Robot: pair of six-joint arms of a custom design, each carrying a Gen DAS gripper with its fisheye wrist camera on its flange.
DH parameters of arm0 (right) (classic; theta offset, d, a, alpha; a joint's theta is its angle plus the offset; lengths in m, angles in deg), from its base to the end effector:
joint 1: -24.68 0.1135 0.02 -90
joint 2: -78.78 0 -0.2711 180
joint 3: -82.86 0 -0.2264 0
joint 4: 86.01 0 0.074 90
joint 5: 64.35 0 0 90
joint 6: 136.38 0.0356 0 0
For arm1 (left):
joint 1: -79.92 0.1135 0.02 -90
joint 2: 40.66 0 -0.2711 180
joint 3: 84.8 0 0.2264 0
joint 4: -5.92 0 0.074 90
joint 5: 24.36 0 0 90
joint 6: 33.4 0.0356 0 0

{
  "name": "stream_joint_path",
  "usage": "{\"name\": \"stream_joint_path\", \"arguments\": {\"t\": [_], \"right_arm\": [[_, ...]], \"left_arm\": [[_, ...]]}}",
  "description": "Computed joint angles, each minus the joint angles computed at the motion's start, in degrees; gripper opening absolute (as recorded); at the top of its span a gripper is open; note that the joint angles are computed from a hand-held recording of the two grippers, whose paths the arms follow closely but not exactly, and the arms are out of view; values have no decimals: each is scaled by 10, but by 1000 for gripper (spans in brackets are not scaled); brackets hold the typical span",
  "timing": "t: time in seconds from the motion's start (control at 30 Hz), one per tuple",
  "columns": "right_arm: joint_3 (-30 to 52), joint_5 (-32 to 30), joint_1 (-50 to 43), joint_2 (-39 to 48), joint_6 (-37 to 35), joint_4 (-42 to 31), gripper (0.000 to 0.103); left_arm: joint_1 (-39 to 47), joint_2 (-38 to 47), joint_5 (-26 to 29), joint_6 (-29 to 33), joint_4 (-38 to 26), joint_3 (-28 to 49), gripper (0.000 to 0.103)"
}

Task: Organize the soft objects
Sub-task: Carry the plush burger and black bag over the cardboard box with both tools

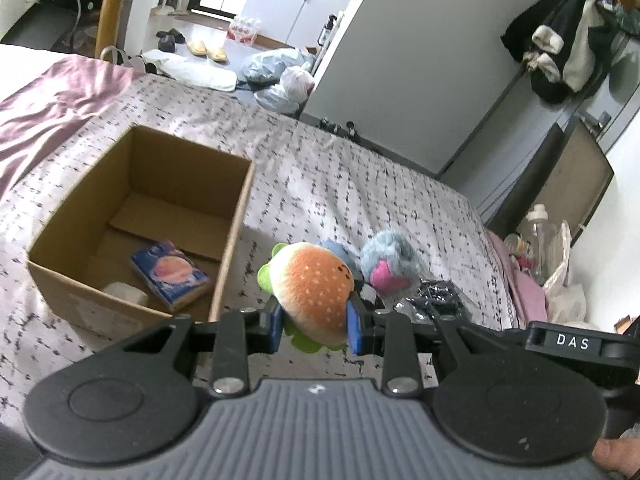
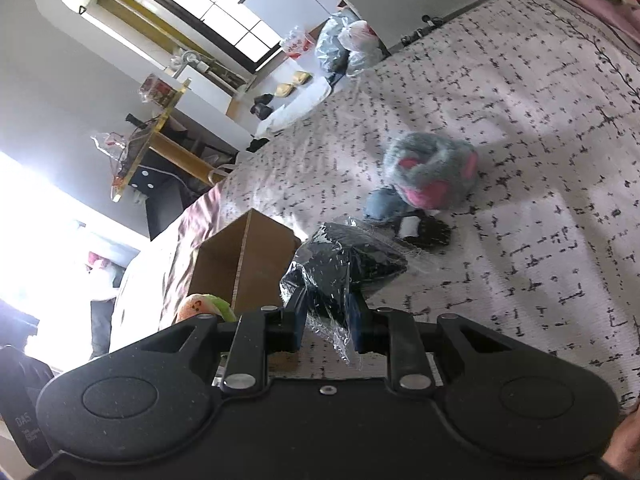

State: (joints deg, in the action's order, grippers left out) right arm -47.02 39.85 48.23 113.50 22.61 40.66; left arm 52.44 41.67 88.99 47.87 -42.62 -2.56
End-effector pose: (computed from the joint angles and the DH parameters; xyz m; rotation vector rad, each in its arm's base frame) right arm 0.0961 0.0324 0.2613 1.0065 2.0454 0.6073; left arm 0.2425 -0.1421 0.3018 0.5923 2.4047 -0.7746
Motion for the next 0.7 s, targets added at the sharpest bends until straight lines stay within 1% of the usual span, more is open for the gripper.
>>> {"name": "stream_joint_path", "arguments": {"t": [0.2,0.4,0.7], "right_arm": [[29,35,43,50,10,20,22],[47,52,65,101,15,54,22],[83,48,79,193,-2,108,22]], "left_arm": [[47,7,23,21,-19,30,30],[92,31,40,36,-28,61,30],[155,88,57,48,-41,115,31]]}}
